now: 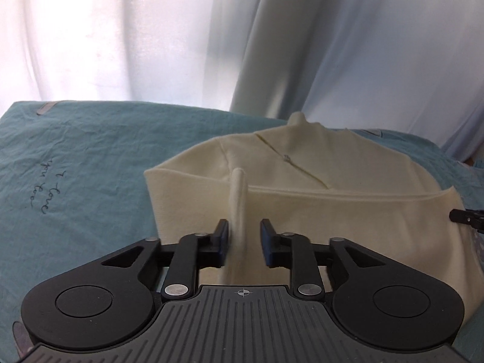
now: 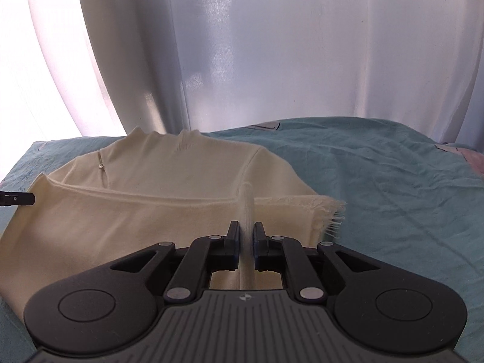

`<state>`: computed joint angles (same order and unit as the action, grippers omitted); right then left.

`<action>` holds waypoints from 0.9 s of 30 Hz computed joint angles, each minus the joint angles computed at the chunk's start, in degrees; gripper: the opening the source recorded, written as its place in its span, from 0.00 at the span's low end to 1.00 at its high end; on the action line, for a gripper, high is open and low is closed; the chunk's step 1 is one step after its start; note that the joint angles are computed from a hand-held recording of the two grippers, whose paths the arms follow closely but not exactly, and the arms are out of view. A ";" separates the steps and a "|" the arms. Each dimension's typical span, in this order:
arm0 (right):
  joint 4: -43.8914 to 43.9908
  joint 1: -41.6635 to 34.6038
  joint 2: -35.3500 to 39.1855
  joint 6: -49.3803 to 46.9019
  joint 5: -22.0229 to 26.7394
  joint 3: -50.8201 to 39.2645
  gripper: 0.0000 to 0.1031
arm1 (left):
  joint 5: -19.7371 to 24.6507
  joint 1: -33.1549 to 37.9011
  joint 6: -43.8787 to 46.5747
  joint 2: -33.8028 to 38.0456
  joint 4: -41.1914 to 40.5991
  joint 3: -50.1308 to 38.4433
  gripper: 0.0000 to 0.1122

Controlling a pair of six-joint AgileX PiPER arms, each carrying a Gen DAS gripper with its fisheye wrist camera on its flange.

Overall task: Fold small clothes
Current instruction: 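Grasp the folded edge with both grippers, lift and fold it over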

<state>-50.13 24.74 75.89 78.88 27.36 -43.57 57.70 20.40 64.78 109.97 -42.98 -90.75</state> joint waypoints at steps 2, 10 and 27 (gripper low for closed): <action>1.93 -0.10 0.95 -2.85 0.14 -0.29 0.24 | -0.26 -0.15 0.19 0.81 0.99 -0.01 0.37; -6.12 2.97 2.84 0.82 1.77 -0.97 0.06 | -3.75 -1.05 0.10 -0.52 0.01 0.78 0.08; -17.30 -3.27 30.17 0.06 14.01 -32.07 0.06 | -20.69 -17.79 -33.06 16.71 22.37 -23.04 0.08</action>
